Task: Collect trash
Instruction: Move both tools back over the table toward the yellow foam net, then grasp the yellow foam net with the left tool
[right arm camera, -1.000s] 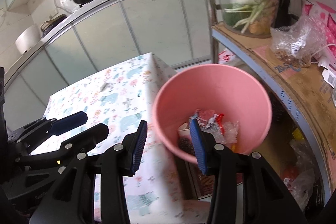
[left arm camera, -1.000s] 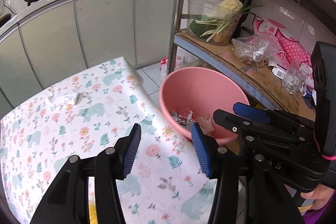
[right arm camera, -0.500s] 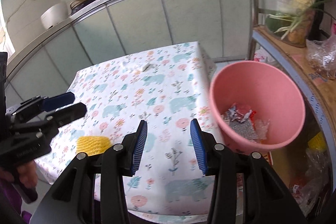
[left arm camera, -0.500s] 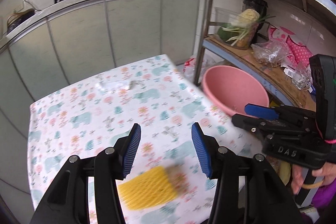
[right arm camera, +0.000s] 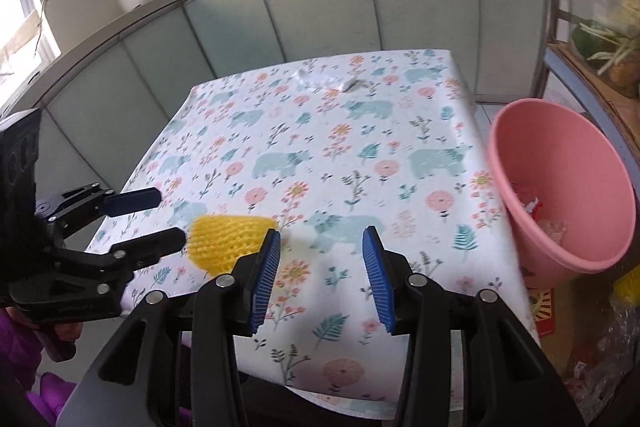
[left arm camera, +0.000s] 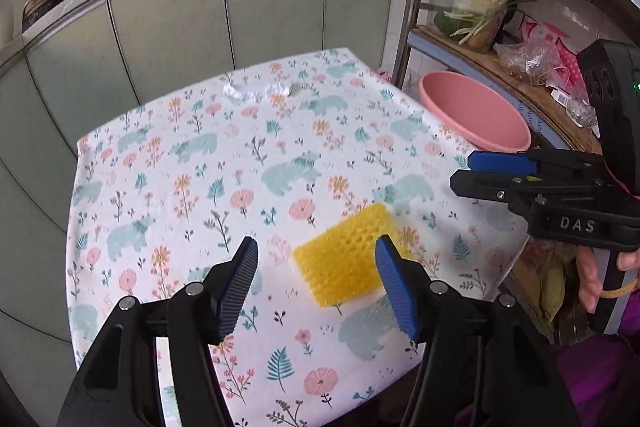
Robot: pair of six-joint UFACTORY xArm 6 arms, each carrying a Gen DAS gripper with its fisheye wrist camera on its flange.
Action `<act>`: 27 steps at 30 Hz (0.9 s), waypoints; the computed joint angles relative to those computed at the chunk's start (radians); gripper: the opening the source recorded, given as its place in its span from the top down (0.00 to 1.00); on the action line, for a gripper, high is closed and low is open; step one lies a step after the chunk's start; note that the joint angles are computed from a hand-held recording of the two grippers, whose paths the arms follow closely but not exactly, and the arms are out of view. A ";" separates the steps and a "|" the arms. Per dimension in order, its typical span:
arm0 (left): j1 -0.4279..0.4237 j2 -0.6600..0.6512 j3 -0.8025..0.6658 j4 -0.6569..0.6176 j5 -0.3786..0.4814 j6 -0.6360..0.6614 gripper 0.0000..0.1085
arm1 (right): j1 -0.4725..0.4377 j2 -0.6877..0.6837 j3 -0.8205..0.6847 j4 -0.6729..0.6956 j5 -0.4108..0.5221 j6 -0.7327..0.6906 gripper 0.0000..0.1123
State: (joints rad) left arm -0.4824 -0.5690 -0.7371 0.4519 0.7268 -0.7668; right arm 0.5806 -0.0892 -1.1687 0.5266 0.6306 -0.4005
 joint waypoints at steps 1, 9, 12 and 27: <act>0.004 0.001 0.008 -0.018 -0.009 0.003 0.45 | 0.007 0.001 0.001 -0.005 0.002 -0.002 0.61; 0.010 0.069 0.008 -0.078 -0.057 0.026 0.45 | 0.010 -0.007 0.007 -0.007 0.008 0.003 0.61; 0.016 0.084 0.010 -0.062 -0.066 0.005 0.45 | 0.008 -0.006 0.007 -0.007 0.010 0.003 0.61; 0.009 0.090 0.005 -0.010 -0.080 -0.054 0.95 | 0.011 -0.001 0.016 0.012 0.016 -0.009 0.61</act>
State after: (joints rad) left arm -0.4733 -0.4787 -0.7321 0.4415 0.6469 -0.8212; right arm 0.5913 -0.0900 -1.1531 0.5385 0.6469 -0.4090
